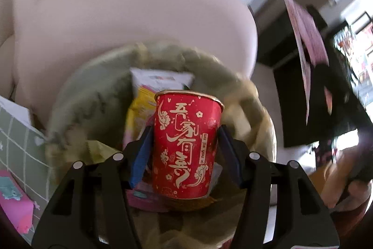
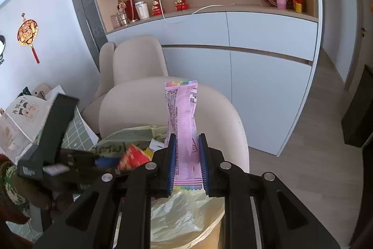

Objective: Collect trash
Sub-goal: 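Drop the red cup into the bin with the left gripper while the right carries the pink strip, then lower the pink strip wrapper into the bin and open the right gripper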

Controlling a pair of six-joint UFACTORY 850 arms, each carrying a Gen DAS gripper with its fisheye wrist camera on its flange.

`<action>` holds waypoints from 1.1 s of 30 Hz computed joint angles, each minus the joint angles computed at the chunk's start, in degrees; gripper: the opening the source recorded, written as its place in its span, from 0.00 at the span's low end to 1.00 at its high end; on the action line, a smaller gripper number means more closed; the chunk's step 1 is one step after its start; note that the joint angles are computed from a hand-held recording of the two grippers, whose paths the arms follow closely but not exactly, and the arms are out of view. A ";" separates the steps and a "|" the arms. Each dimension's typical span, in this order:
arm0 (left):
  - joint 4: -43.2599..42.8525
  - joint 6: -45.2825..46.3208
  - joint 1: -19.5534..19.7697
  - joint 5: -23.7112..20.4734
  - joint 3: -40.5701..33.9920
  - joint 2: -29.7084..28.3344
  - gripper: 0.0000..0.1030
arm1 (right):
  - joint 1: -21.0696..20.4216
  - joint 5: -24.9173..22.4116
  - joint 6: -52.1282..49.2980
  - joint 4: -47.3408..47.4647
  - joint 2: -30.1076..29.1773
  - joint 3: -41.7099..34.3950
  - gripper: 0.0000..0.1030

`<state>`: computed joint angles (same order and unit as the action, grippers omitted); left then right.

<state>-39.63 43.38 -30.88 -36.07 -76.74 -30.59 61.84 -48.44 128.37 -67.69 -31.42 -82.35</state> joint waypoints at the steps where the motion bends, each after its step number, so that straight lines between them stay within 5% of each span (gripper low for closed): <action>1: 2.13 -0.87 -0.63 -0.44 -0.26 -0.40 0.53 | -0.09 0.06 0.12 0.03 -0.02 0.04 0.19; 6: 4.10 -3.60 -0.81 -5.11 -3.22 -3.37 0.53 | -0.46 0.33 1.22 0.49 -0.36 0.16 0.19; 12: -3.88 1.00 1.87 -8.11 -2.65 -2.84 0.57 | -0.73 1.25 1.13 1.71 -0.88 -0.52 0.19; 18: -17.91 10.53 7.26 -10.32 3.21 3.77 0.63 | -1.74 6.02 0.24 0.81 -3.08 -3.67 0.19; 21: -25.68 16.69 10.43 -7.97 8.01 9.75 0.64 | -2.79 10.61 -4.98 4.84 -6.15 -7.72 0.19; 24: -34.18 25.31 11.81 -0.33 13.93 17.07 0.64 | -3.83 12.20 -18.32 16.35 -10.87 -14.02 0.19; 28: -47.02 43.09 14.70 7.76 20.80 25.11 0.64 | -4.25 10.48 -30.25 27.07 -15.49 -19.61 0.19; 33: -49.58 48.76 21.20 9.79 27.85 32.03 0.64 | -4.21 5.89 -40.12 32.87 -18.23 -24.53 0.19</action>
